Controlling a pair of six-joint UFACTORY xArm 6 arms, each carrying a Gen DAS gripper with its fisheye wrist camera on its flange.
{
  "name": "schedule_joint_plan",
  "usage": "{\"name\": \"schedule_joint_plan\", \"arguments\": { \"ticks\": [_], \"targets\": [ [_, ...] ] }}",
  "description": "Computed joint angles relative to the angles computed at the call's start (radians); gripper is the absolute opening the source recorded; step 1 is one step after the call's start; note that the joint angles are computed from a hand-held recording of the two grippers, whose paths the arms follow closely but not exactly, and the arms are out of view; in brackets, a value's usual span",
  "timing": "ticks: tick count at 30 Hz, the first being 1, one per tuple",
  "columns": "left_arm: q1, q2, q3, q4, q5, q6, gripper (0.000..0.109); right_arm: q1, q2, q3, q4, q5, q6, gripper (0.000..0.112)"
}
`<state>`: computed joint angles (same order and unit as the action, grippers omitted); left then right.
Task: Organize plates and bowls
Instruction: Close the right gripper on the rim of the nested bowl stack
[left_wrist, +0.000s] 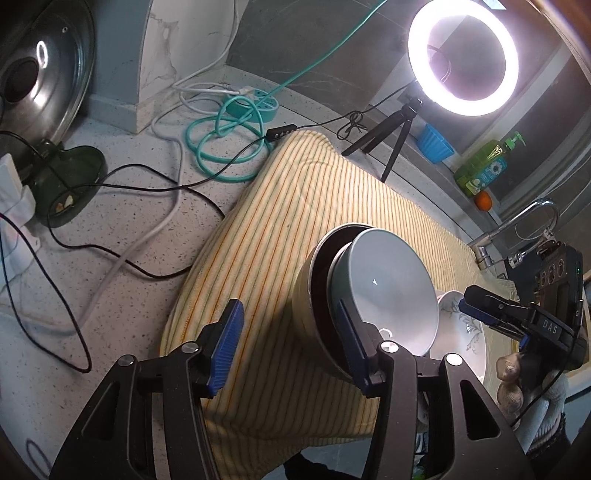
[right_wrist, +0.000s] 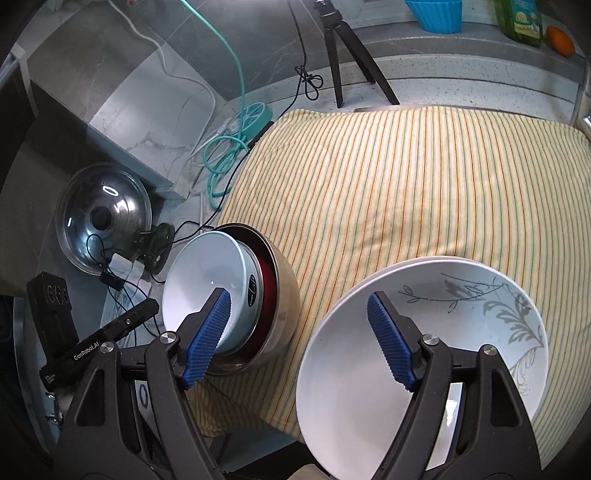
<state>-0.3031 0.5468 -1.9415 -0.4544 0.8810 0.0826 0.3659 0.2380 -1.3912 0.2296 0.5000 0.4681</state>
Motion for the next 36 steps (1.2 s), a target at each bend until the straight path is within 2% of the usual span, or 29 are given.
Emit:
{"name": "schedule_joint_plan", "arguments": {
  "ticks": [2, 5, 7, 11, 19, 22, 27, 32, 36],
  "targets": [
    [-0.001, 0.004, -0.005, -0.004, 0.004, 0.001, 0.039, 0.0, 0.005, -0.002, -0.001, -0.001, 0.006, 0.078],
    [0.002, 0.016, -0.021, -0.023, 0.024, 0.011, 0.028, 0.002, 0.015, -0.007, 0.038, 0.004, -0.014, 0.062],
    [0.0, 0.018, -0.023, -0.027, 0.027, 0.014, 0.022, 0.004, 0.025, -0.016, 0.064, 0.012, -0.035, 0.057],
    [-0.002, 0.033, -0.047, -0.03, 0.043, 0.017, 0.021, 0.009, 0.038, -0.025, 0.075, 0.017, -0.048, 0.048],
    [-0.003, 0.063, -0.088, -0.03, 0.068, 0.009, 0.016, 0.014, 0.066, -0.06, 0.065, 0.04, -0.055, 0.04],
    [-0.003, 0.071, -0.098, -0.026, 0.074, 0.006, 0.013, 0.014, 0.078, -0.073, 0.077, 0.051, -0.063, 0.034],
    [-0.003, 0.086, -0.12, -0.028, 0.088, 0.0, 0.013, 0.017, 0.103, -0.1, 0.067, 0.072, -0.061, 0.026],
    [-0.003, 0.107, -0.148, -0.038, 0.112, 0.001, 0.011, 0.018, 0.125, -0.121, 0.086, 0.081, -0.074, 0.023],
    [-0.005, 0.115, -0.16, -0.043, 0.119, -0.002, 0.01, 0.022, 0.139, -0.141, 0.091, 0.094, -0.089, 0.016]
  ]
}}
